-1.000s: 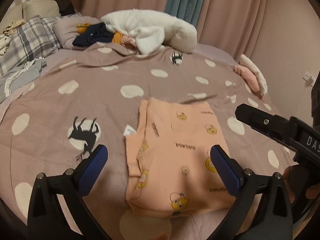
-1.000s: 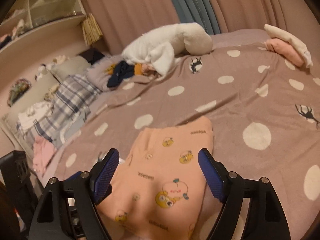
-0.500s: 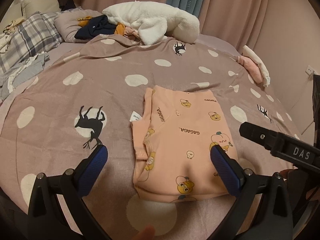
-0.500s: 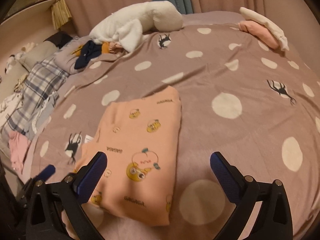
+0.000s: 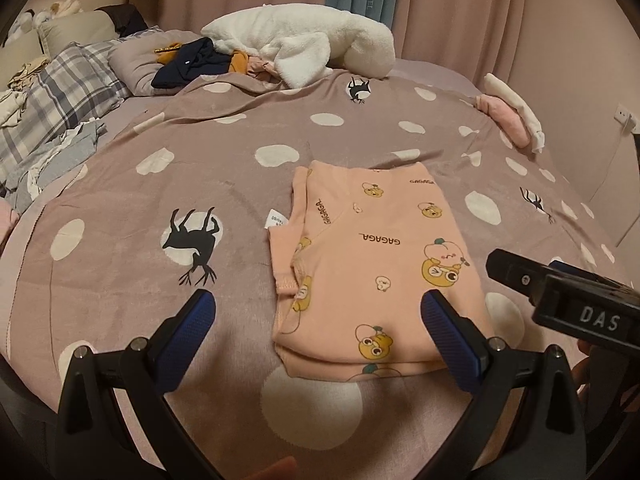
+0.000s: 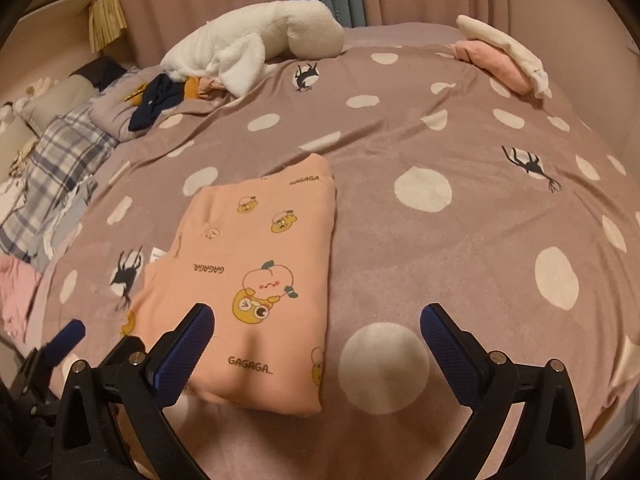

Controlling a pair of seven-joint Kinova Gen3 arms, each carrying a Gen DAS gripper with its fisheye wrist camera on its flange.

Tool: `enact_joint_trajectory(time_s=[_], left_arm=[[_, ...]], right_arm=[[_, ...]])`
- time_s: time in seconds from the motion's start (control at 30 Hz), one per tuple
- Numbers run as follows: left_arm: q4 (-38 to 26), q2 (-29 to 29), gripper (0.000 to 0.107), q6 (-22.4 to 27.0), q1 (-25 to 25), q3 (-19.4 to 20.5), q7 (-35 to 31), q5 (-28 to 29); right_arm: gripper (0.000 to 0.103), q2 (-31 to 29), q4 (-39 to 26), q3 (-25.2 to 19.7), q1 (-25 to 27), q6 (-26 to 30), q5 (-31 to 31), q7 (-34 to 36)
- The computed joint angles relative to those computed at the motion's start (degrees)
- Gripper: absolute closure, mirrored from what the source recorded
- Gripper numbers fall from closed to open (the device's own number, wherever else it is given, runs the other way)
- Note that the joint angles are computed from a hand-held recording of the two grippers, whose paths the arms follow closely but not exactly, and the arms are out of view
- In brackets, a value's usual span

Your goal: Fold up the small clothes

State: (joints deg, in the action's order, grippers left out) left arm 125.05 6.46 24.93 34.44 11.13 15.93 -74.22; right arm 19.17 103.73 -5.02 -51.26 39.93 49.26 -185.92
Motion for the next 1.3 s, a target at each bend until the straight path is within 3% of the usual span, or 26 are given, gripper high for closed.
enact_joint_trajectory(time_s=[0.17, 0.3, 0.47, 0.8, 1.3], left_arm=[[0.51, -0.24, 0.005, -0.26, -0.21, 0.14, 2.02, -1.14], [-0.18, 0.53, 0.005, 2.42, 0.40, 0.38, 0.56, 0.62], [1.13, -0.52, 0.005, 0.39, -0.31, -0.08, 3.55, -2.30], [2.47, -1.18, 0.005, 3.19, -0.48, 1.63, 11.01, -7.41], [2.18, -1.05, 0.005, 5.52, 0.33, 3.54, 11.59, -8.13]], right_arm=[[0.001, 0.49, -0.73, 0.07, -0.08, 1.50, -1.12, -0.35], [0.001, 0.43, -0.70, 0.20, -0.32, 1.93, -0.99, -1.33], [0.001, 0.59, -0.86, 0.06, -0.27, 2.30, -1.07, -1.65], [0.001, 0.94, -1.50, -0.08, 0.00, 2.66, -2.21, -0.04], [0.001, 0.94, -1.78, -0.56, -1.36, 5.30, -1.84, 0.49]])
